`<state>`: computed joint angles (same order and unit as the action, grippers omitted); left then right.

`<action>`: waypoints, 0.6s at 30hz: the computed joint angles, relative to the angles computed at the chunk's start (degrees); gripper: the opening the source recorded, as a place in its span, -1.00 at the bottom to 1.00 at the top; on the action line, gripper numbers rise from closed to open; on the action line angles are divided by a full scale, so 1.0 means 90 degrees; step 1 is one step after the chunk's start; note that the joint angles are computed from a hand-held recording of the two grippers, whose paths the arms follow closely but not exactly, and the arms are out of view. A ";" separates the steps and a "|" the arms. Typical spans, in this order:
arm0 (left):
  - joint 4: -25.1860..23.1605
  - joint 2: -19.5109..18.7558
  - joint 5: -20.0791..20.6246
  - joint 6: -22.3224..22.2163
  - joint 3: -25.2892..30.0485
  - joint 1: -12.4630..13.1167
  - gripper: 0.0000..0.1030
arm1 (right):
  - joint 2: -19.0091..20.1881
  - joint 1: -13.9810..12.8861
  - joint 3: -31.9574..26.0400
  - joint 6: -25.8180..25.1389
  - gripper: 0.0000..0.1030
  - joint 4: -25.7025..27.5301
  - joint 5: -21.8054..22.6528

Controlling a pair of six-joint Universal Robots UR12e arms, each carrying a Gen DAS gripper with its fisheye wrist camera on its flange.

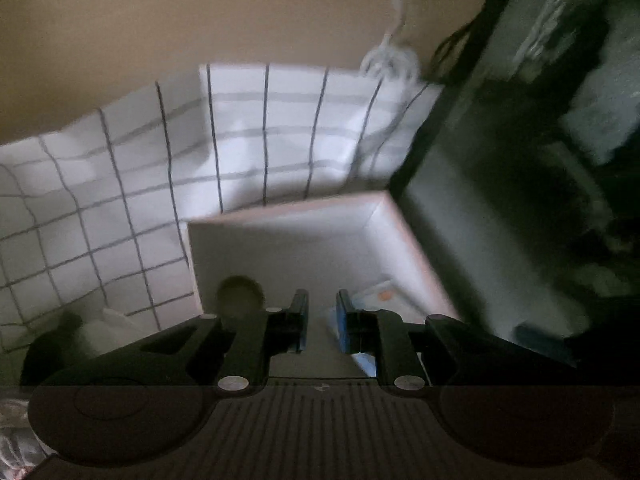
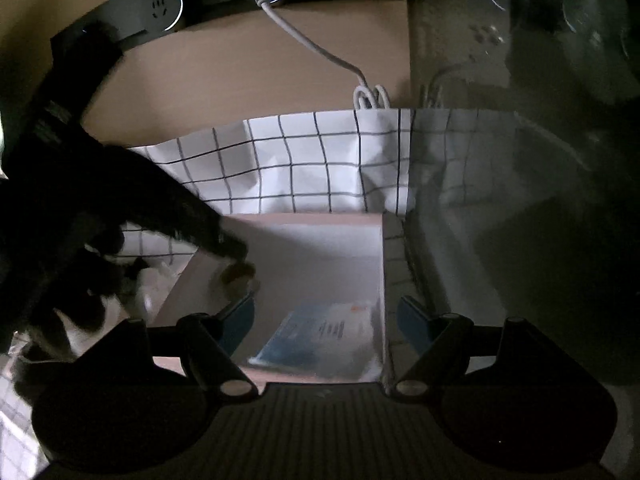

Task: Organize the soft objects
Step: 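Place the wipes packet and cylinder into the pink box with both tools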

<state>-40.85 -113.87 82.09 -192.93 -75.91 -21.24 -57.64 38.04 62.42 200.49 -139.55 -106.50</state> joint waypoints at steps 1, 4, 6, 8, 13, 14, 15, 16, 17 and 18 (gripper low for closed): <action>0.0296 0.0141 -0.0055 -0.0075 -0.0218 0.0032 -0.68 | -0.0050 0.0044 0.0068 -0.0011 0.53 0.0007 0.0003; 0.0974 0.0507 0.0013 -0.0476 -0.0761 0.0118 -0.68 | -0.0113 0.0168 0.0157 -0.0115 0.54 0.0049 0.0141; 0.1412 0.0794 0.0178 -0.0753 -0.1179 0.0167 -0.68 | -0.0116 0.0254 0.0178 -0.0253 0.54 0.0097 0.0251; 0.1847 0.1134 0.0484 -0.1021 -0.1694 0.0233 -0.68 | -0.0082 0.0341 0.0142 -0.0442 0.54 0.0168 0.0347; 0.2305 0.1945 0.1756 -0.1678 -0.2884 0.0350 -0.68 | 0.0174 0.0597 -0.0199 -0.1041 0.54 0.0527 0.0525; 0.2317 0.2084 0.1914 -0.1850 -0.3088 0.0388 -0.68 | 0.0221 0.0637 -0.0266 -0.1128 0.54 0.0577 0.0588; 0.2300 0.2248 0.2036 -0.2060 -0.3314 0.0450 -0.68 | 0.0273 0.0671 -0.0338 -0.1195 0.54 0.0618 0.0658; 0.2259 0.2413 0.2120 -0.2311 -0.3547 0.0516 -0.68 | 0.0325 0.0711 -0.0414 -0.1250 0.54 0.0671 0.0725; 0.2203 0.2558 0.2138 -0.2528 -0.3750 0.0601 -0.68 | 0.0359 0.0742 -0.0464 -0.1285 0.54 0.0716 0.0766; 0.2124 0.2691 0.2154 -0.2735 -0.3928 0.0662 -0.68 | 0.0407 0.0785 -0.0550 -0.1323 0.54 0.0815 0.0810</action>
<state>-21.74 -89.66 101.47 -217.55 -111.27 -15.28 -53.97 45.10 57.47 188.59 -132.22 -99.21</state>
